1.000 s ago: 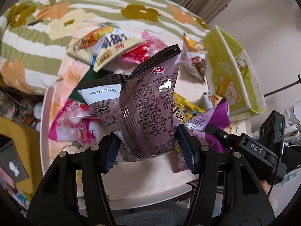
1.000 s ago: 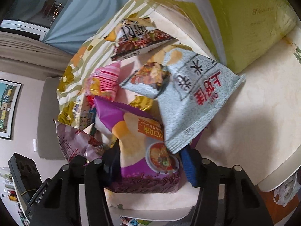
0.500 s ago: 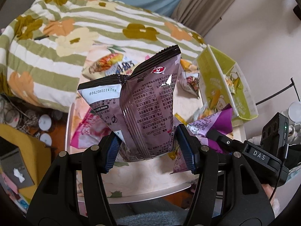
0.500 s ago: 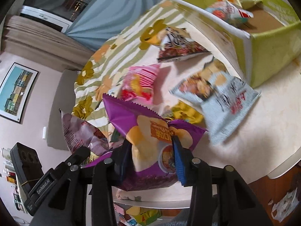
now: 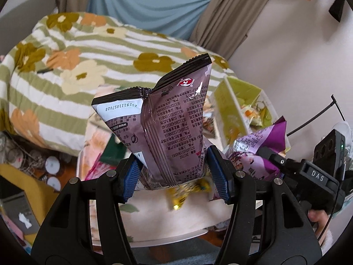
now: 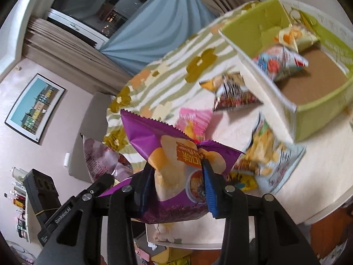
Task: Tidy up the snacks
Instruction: 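Carry both bags over the green box and lower them inside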
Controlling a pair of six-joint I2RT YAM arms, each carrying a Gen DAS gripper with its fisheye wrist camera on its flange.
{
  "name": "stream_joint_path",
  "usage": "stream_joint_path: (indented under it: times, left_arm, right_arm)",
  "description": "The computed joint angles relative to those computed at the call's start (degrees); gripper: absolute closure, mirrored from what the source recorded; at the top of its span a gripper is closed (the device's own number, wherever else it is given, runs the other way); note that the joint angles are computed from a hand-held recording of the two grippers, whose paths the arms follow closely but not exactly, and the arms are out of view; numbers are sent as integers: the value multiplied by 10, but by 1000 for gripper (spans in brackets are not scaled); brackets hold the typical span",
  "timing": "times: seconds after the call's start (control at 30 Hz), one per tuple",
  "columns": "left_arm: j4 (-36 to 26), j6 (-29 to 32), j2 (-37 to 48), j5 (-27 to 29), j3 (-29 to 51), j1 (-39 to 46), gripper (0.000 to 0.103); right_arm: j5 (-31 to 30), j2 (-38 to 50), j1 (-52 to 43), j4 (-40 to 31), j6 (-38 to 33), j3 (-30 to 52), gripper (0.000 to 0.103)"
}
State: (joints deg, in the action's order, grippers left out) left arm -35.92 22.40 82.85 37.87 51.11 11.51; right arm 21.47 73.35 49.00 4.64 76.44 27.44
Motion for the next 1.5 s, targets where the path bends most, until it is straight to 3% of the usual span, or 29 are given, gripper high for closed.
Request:
stream_joint_path:
  times: [0.17,0.33,0.47,0.53,0.63,0.77,0.93,1.07,1.1,1.17,1.2,1.23,1.5]
  left_arm:
    - [65,-130,-47,-41,-21,-113,48]
    - [144,-273,-55,-119,-23,-274,48]
    - [198,-361,-11,-189,5,-397,48]
    - [219,-394,24,-218,27,-447,48]
    - [231,-434,87,-254,72,-508,48]
    - [214,-463,181,-290,150,-565,48]
    - [181,-467,272,-314,224,-603,48]
    - [143,-446,329,-321,279,-616,48]
    - [131,-440,339,-325,291,-619,43]
    - [113,-428,345,-333,297,-620,24]
    - [117,-424,340,-341,290,-621,7]
    - [128,-422,332,-344,277,-619,1]
    - [147,-430,263,-303,204,-581,1]
  right_arm:
    - [-38,-142,-77,-77,-93,-32,65]
    - [-171,-297,-258,-203,-237,-42,65]
    - [-296,-346,-449,-284,-386,-29,65]
    - [-390,-340,-581,-315,-481,-18,65]
    - [-481,-294,-725,-343,-603,1,65]
    - [-553,-204,-851,-367,-733,36,65]
    - [-590,-114,-931,-372,-830,62,65]
    - [-610,-60,-959,-370,-858,78,65]
    - [-611,-51,-960,-369,-859,81,65]
    - [-616,-35,-964,-366,-862,84,65]
    - [-616,-34,-965,-368,-864,83,65]
    - [-614,-32,-964,-368,-866,82,65]
    - [-570,-38,-928,-377,-881,85,65]
